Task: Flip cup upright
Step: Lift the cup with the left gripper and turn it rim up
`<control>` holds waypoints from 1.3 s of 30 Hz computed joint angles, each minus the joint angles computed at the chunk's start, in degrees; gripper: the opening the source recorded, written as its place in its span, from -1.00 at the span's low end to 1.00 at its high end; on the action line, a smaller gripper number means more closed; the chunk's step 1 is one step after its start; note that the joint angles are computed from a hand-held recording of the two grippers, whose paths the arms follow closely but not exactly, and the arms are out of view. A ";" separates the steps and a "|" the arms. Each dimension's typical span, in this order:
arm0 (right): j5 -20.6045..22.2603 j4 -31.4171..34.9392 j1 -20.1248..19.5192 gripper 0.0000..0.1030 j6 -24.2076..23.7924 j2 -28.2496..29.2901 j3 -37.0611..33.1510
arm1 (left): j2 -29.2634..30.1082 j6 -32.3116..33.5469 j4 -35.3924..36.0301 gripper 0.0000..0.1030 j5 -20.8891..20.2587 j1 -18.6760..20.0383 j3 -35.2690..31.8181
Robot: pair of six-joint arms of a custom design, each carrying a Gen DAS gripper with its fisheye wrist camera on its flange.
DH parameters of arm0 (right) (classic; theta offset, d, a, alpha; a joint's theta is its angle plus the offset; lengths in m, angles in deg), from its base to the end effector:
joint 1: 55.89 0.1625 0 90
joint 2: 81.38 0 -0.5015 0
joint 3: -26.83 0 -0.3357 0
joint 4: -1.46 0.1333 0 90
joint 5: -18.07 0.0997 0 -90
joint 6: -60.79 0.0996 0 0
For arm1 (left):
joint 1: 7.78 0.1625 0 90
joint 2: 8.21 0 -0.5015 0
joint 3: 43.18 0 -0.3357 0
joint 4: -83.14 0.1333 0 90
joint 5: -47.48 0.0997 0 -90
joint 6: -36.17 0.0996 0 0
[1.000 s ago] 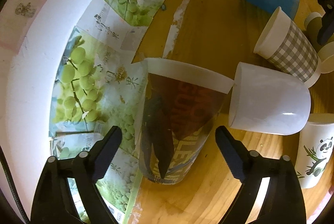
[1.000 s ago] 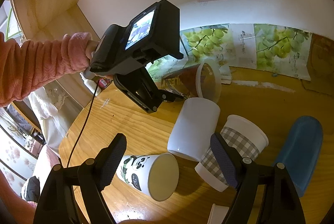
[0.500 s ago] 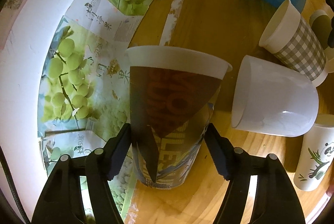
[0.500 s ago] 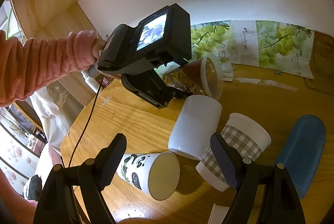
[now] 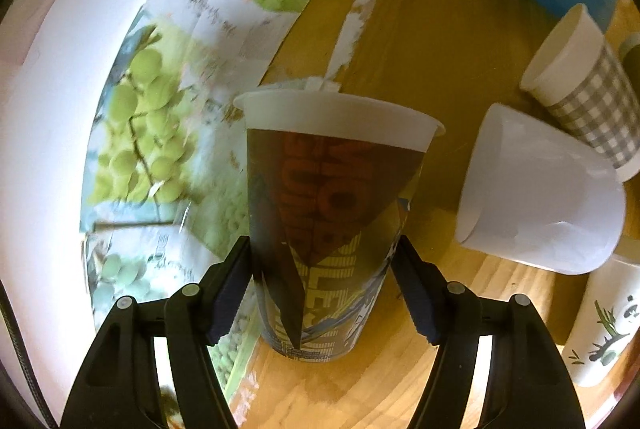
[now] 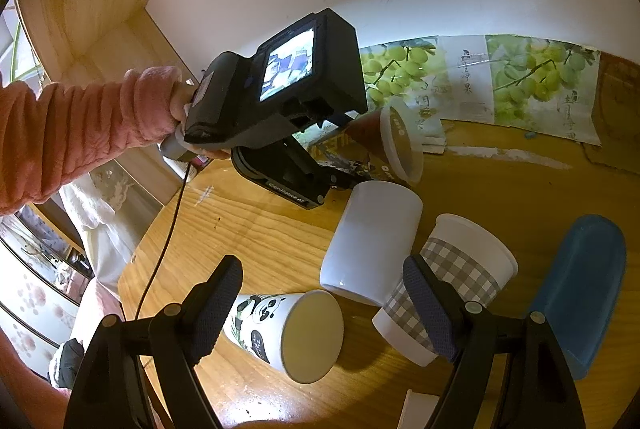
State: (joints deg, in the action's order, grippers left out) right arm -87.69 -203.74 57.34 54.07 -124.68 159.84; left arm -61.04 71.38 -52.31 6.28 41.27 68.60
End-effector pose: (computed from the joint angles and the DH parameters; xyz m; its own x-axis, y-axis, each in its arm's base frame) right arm 0.2940 -0.4157 0.1271 -0.8824 -0.3674 0.2938 -0.4625 0.7919 -0.3987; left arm -0.2083 -0.5578 0.1875 0.0550 0.8846 -0.4632 0.7412 0.2746 0.6126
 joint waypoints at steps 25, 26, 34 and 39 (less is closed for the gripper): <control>-2.45 -1.63 1.71 0.61 2.26 -0.72 0.46 | -7.64 -36.26 24.82 0.40 3.24 -0.03 -7.12; -2.66 -1.67 1.85 0.61 2.44 -0.71 0.46 | -8.06 -38.54 27.29 0.40 3.11 -0.22 -7.63; -6.11 -0.30 3.68 0.61 5.09 -0.50 -0.50 | -12.75 -48.23 37.72 0.40 0.05 -3.04 -9.39; -7.87 0.72 5.08 0.61 7.42 -0.51 -1.28 | -15.18 -51.77 41.71 0.40 -0.47 -6.51 -8.23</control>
State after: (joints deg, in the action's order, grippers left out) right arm -95.57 -203.02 62.42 61.49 -125.19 158.56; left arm -76.22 19.61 -10.60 5.81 34.76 60.38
